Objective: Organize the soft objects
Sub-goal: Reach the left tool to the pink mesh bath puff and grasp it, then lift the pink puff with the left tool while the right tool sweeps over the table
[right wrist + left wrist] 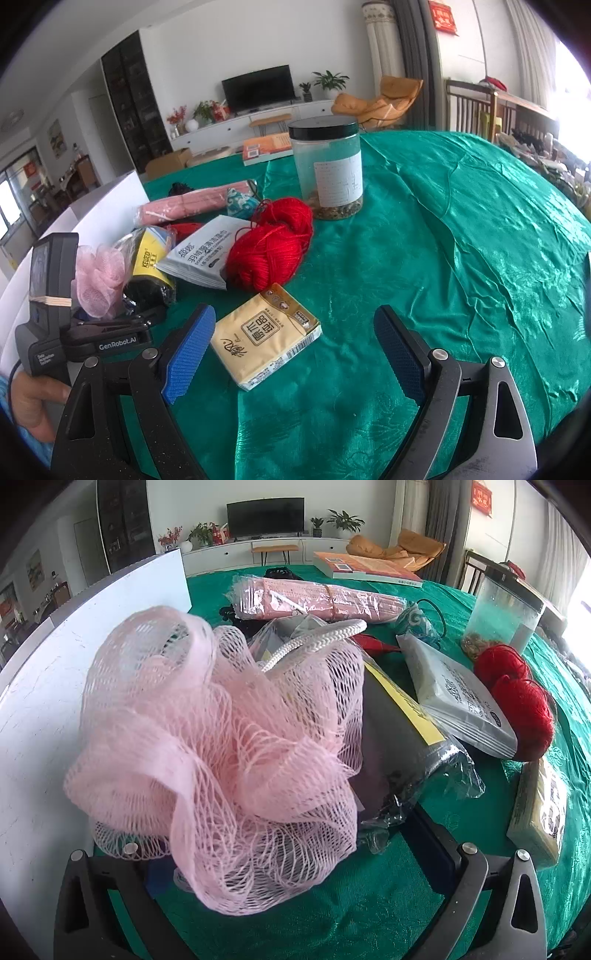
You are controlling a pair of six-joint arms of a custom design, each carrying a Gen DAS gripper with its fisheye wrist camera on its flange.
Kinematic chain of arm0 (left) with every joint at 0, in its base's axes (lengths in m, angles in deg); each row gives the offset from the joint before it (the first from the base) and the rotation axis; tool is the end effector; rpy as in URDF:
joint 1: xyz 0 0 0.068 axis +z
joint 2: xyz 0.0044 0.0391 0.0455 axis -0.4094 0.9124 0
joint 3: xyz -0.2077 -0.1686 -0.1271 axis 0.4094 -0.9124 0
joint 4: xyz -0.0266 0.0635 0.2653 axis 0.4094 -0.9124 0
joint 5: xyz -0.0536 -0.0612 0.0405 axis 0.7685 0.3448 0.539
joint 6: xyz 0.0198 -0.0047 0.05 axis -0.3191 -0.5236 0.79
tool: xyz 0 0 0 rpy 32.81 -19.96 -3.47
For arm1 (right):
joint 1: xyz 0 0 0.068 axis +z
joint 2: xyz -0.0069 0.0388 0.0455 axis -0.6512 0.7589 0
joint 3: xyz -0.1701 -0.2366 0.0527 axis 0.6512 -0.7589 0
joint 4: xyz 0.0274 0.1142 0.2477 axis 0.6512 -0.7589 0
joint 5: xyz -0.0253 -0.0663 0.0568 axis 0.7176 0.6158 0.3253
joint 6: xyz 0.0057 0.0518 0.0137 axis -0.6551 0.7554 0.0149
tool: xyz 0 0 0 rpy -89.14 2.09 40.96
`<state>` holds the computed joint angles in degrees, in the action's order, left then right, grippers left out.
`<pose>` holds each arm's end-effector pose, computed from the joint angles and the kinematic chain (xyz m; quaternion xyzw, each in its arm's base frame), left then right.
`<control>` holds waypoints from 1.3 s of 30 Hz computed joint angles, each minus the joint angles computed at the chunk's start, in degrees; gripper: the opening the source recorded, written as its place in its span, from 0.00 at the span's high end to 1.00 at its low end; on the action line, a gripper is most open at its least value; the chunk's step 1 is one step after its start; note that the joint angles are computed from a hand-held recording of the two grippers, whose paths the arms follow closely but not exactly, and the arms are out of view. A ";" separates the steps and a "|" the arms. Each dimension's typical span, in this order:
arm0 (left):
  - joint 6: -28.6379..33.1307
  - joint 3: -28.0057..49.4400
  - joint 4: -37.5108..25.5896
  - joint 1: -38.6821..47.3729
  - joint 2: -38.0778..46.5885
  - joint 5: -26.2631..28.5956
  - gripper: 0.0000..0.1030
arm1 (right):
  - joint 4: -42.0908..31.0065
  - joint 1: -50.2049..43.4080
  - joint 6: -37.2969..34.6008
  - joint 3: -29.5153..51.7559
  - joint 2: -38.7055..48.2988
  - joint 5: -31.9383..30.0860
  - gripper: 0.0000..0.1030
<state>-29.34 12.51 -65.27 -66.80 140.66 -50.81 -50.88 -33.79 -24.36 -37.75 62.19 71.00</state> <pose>0.2928 -0.2450 0.1115 -0.1628 0.9383 0.0444 0.3020 0.2394 0.0400 0.1802 -0.1434 0.8924 0.1560 0.3983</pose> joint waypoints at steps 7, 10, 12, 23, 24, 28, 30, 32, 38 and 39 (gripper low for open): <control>-0.10 -0.09 -0.06 -0.11 -0.08 -0.07 0.00 | -2.88 0.58 -0.74 2.44 3.85 0.09 0.13; -0.12 -0.09 -0.06 -0.13 -0.08 -0.07 0.00 | -3.91 2.46 -1.88 2.73 4.50 1.19 0.13; -0.15 -0.10 -0.08 -0.15 -0.09 -0.09 0.00 | -4.13 4.30 -2.89 2.65 4.96 2.71 0.13; -0.19 -0.14 -0.10 -0.20 -0.12 -0.15 0.00 | -6.57 12.38 -7.00 3.55 8.97 12.43 0.13; -0.19 -0.14 -0.10 -0.20 -0.12 -0.15 0.00 | -6.73 12.38 -7.07 3.66 9.23 12.59 0.13; -0.20 -0.12 -0.12 -0.22 -0.11 -0.17 0.00 | -7.86 11.64 -6.59 4.83 11.00 12.64 0.13; -0.20 -0.12 -0.12 -0.22 -0.11 -0.17 0.00 | -8.28 10.43 -5.86 5.43 11.70 12.08 0.13; -0.20 -0.14 -0.10 -0.22 -0.11 -0.19 0.00 | -8.14 8.85 -4.87 5.92 12.23 12.14 0.13; -0.16 -0.14 -0.07 -0.19 -0.10 -0.19 0.00 | -1.91 -9.67 11.61 6.23 11.77 10.68 0.13; -0.16 -0.14 -0.07 -0.19 -0.10 -0.19 0.00 | -1.59 -13.67 14.34 6.18 12.12 6.76 0.13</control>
